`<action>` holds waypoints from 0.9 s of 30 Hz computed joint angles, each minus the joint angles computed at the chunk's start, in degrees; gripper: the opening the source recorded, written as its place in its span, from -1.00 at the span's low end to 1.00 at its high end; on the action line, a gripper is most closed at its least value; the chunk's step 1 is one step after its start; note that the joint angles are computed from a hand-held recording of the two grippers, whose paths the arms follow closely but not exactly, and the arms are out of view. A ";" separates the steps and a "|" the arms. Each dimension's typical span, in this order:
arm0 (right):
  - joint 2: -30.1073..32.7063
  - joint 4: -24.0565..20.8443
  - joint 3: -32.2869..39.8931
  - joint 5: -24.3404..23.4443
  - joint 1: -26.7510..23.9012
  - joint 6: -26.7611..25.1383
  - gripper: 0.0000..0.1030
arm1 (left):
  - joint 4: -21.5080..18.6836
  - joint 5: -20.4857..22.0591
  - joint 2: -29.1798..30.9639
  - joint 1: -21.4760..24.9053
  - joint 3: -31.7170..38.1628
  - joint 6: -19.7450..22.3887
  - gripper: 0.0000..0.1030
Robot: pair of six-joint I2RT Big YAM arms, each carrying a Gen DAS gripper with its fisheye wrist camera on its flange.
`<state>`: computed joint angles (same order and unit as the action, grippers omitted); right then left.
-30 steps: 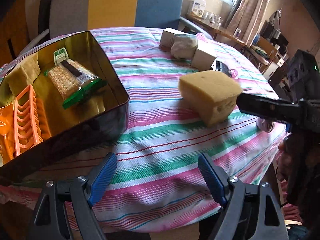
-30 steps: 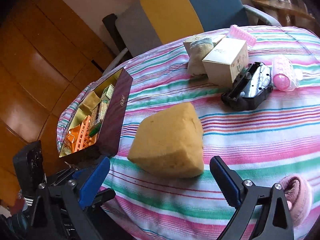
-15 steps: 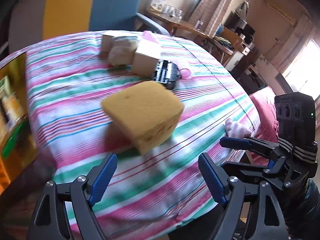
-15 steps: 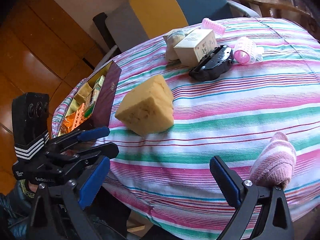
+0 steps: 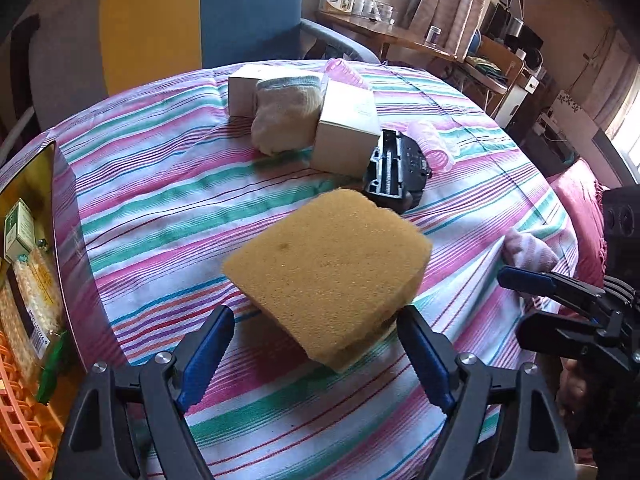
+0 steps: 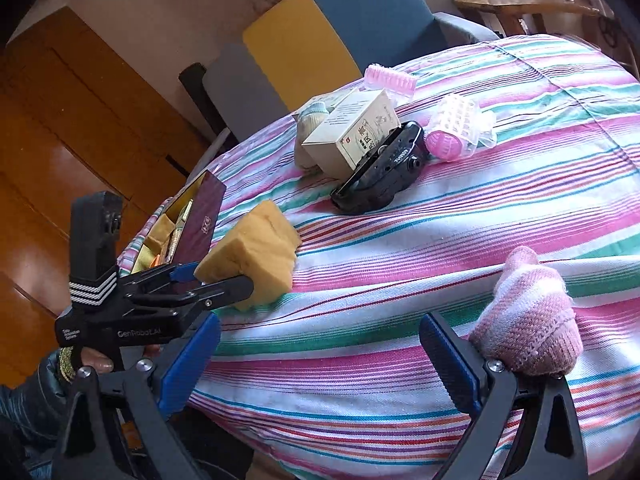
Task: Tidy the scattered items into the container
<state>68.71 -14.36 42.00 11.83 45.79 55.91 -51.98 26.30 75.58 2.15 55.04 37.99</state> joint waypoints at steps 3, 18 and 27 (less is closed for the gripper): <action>-0.27 4.23 -0.26 -2.78 -1.22 -0.37 0.98 | -0.12 -0.02 -1.22 1.29 -1.81 0.52 0.64; -10.74 -1.26 -5.16 7.20 -1.55 4.71 0.97 | -3.44 0.90 -6.96 8.41 -9.31 15.65 0.63; -6.93 -15.73 -4.04 12.74 -0.37 5.72 0.98 | -5.26 1.71 -6.87 9.76 -9.11 15.99 0.63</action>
